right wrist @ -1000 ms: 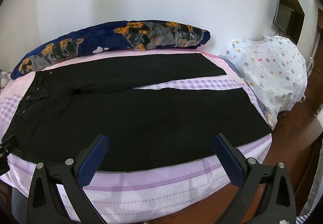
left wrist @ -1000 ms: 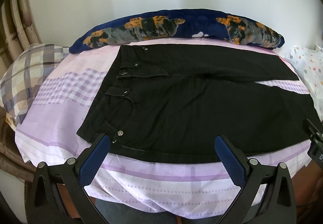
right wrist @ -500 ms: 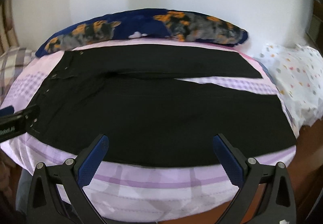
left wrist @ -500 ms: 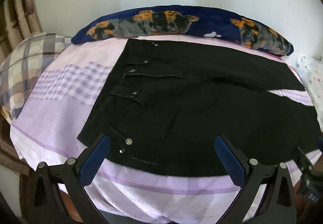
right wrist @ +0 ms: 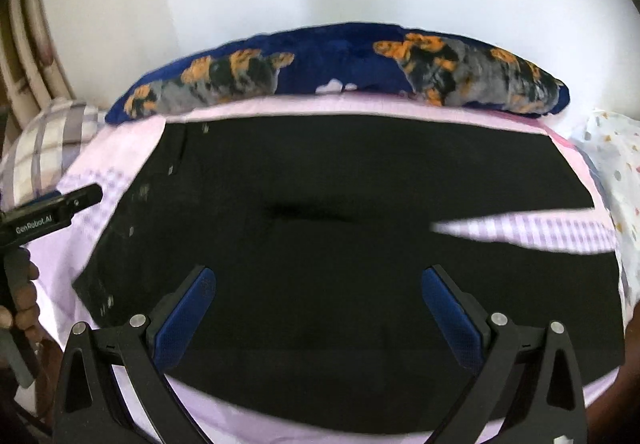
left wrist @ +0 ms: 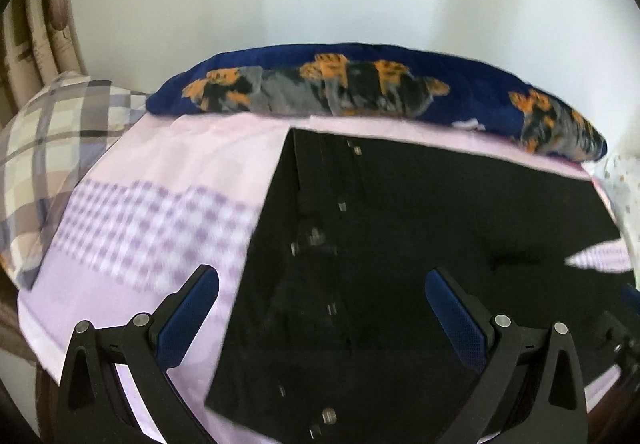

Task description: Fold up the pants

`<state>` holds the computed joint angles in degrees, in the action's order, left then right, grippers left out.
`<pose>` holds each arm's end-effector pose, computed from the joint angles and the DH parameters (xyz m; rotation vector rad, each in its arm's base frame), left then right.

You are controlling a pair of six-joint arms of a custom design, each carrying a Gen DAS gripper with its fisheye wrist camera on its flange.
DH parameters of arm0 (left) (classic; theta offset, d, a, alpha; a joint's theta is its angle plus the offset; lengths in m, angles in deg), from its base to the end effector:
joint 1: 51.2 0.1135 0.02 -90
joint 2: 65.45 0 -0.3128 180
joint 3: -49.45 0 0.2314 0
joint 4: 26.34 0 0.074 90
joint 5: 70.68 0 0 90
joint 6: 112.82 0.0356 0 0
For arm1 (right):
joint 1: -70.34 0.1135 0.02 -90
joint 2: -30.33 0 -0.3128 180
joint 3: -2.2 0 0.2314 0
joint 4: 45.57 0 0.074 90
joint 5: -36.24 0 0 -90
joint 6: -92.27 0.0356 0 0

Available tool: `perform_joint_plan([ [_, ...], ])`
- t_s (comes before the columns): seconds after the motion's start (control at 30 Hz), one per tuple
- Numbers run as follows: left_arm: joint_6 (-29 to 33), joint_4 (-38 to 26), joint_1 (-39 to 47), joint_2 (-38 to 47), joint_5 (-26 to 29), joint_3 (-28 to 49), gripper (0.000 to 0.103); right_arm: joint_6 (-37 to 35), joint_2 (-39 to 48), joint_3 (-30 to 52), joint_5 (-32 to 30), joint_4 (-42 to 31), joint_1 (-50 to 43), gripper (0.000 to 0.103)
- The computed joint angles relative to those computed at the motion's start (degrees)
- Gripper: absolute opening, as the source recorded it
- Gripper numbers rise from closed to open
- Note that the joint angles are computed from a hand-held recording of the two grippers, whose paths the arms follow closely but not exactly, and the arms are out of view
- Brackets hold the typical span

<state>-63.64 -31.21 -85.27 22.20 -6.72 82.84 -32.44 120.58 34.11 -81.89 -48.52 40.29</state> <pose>0.1717 -0.0973 0.1472 -0.3000 2.4335 0.0385 0.1759 -0.0823 0.1369 -0.2575 2.4504 0.1832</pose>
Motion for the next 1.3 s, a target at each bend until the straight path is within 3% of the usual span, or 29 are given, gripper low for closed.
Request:
perform_joint_plan([
  [0.1, 9.04, 4.76, 11.54, 1.64, 9.61, 1.45, 0.102, 2.68, 2.84, 7.09, -0.86, -3.95, 0.85, 0.102],
  [0.23, 16.17, 8.75, 23.13, 6.56, 21.42, 5.10, 0.100, 6.05, 7.35, 16.60, 0.29, -8.23, 1.77, 0.102],
  [0.4, 21.60, 8.36, 32.80, 14.59, 32.60, 12.92, 0.079, 12.16, 13.39, 27.50, 2.27, -12.74, 3.11, 0.102],
  [0.63, 21.01, 6.57, 41.95, 27.66, 50.05, 23.12, 0.047, 18.63, 19.94, 34.91, 0.30, -14.61, 6.34, 0.102],
  [0.67, 21.00, 6.18, 42.61, 29.53, 51.39, 24.58, 0.043, 18.87, 20.68, 35.23, 0.80, -14.27, 7.17, 0.102],
  [0.93, 20.39, 3.98, 45.86, 41.60, 58.03, 34.57, 0.042, 20.30, 27.02, 37.98, 4.14, -12.17, 12.71, 0.102],
  [1.23, 21.77, 1.15, 45.01, 46.59, 64.56, 42.38, 0.040, 22.72, 32.18, 42.31, 5.77, -12.34, 15.02, 0.102],
  [1.3, 22.57, 1.14, 44.26, 46.41, 63.86, 42.54, 0.037, 22.72, 32.98, 43.24, 5.98, -12.72, 15.09, 0.102],
])
